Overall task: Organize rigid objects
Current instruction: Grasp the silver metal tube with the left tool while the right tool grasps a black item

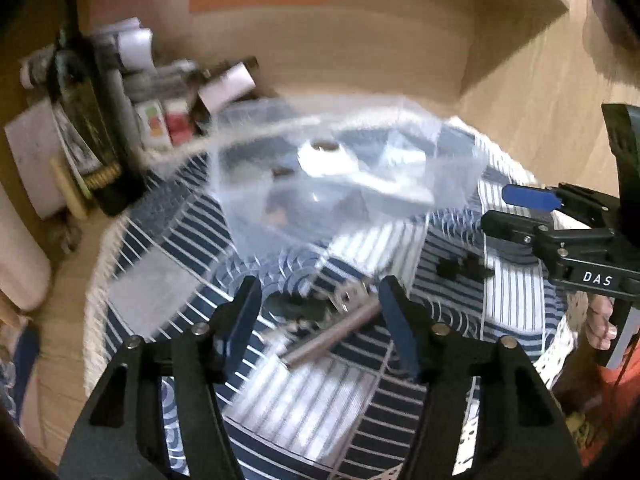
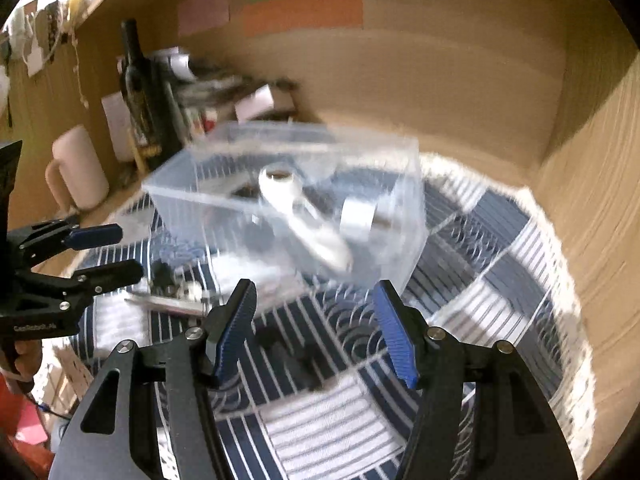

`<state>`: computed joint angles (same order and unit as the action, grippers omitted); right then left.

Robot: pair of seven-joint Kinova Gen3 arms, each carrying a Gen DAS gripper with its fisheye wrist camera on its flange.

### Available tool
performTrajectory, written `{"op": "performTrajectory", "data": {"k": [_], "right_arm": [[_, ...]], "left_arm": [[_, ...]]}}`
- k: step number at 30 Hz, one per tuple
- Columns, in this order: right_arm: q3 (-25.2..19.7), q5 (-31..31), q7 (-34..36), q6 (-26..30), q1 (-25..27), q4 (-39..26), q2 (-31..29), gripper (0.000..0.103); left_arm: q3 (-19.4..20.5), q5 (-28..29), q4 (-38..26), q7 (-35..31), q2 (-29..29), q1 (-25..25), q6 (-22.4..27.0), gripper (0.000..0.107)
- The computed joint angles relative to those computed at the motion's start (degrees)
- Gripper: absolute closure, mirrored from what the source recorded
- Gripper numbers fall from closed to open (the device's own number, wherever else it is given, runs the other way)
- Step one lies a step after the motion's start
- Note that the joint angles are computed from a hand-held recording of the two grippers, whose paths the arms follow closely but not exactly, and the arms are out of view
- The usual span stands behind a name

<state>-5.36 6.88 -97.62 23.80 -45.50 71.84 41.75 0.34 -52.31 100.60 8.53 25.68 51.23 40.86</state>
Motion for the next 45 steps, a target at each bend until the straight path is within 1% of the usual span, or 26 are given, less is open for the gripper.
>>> {"op": "performTrajectory", "data": {"k": [2, 3, 6, 10, 13, 14, 17, 20, 22, 23, 26, 28, 33, 36, 38, 45], "right_arm": [[-0.61, -0.19, 0.73, 1.47, 0.32, -0.32, 0.67, 0.046], [-0.83, -0.32, 0.99, 1.73, 0.47, -0.23, 0.76, 0.046], [-1.42, -0.81, 1.84, 2.94, 0.83, -0.39, 1.34, 0.046], [-1.96, -1.41, 2.88, 5.63, 1.10, -2.49, 2.79, 0.046], [-2.62, -2.06, 4.08, 7.32, 1.37, -4.15, 3.79, 0.051], [-3.14, -2.40, 4.88, 8.21, 1.67, -4.93, 4.25, 0.054], [-3.92, -3.29, 6.78, 9.86, 2.01, -6.32, 5.20, 0.064], [-2.84, -3.06, 6.96, 9.21, 0.95, -5.73, 4.99, 0.067], [-2.78, -3.14, 7.16, 8.85, 0.87, -5.38, 4.87, 0.073], [-2.76, -3.23, 7.20, 8.62, 0.93, -5.18, 4.82, 0.076], [-2.12, -3.23, 6.48, 6.63, 0.66, -3.47, 4.06, 0.076], [-1.85, -3.05, 5.92, 4.79, 0.53, -1.98, 3.28, 0.076], [-1.67, -2.56, 5.01, 1.68, 0.50, 0.01, 1.85, 0.076], [-1.59, -2.41, 4.58, -0.41, 0.56, 1.27, 0.75, 0.076], [-1.03, -2.12, 4.05, -2.42, 0.40, 2.88, -0.56, 0.076], [1.59, -0.85, 0.93, -7.57, -1.35, 4.62, -2.80, 0.076]], "left_arm": [[0.95, 1.74, -0.01, -1.58, 0.94, -1.20, -1.55, 0.055], [1.05, 2.59, 0.27, -2.25, 1.12, -1.59, -2.58, 0.056], [0.37, 4.76, 0.86, -3.36, 1.60, -1.80, -4.79, 0.058], [-0.74, 6.91, 1.62, -4.53, 1.48, -1.27, -6.52, 0.065], [-1.10, 7.90, 1.71, -5.76, 1.16, -0.63, -7.10, 0.072], [-1.15, 8.10, 1.80, -6.26, 1.04, -0.51, -7.47, 0.075], [-1.20, 8.77, 1.24, -8.11, 1.31, -0.24, -7.71, 0.076], [-0.68, 10.48, -0.51, -11.73, 2.40, -1.07, -7.18, 0.076], [-0.84, 11.32, -1.82, -14.16, 3.38, -1.46, -7.28, 0.078], [-1.36, 11.40, -2.43, -14.75, 3.83, -1.09, -7.02, 0.082], [-2.57, 11.73, -3.54, -16.15, 4.76, -0.48, -6.87, 0.093], [-3.36, 11.92, -3.31, -16.05, 4.55, 0.04, -7.33, 0.093], [-5.77, 9.72, -2.46, -11.74, 3.47, 2.95, -6.55, 0.093], [-6.68, 6.37, -1.75, -7.78, 2.14, 4.83, -4.92, 0.093], [-7.24, 3.07, -1.22, -4.07, 1.41, 6.12, -3.68, 0.093], [-6.39, -5.10, 0.07, 5.00, -1.68, 7.25, 1.25, 0.093]]}}
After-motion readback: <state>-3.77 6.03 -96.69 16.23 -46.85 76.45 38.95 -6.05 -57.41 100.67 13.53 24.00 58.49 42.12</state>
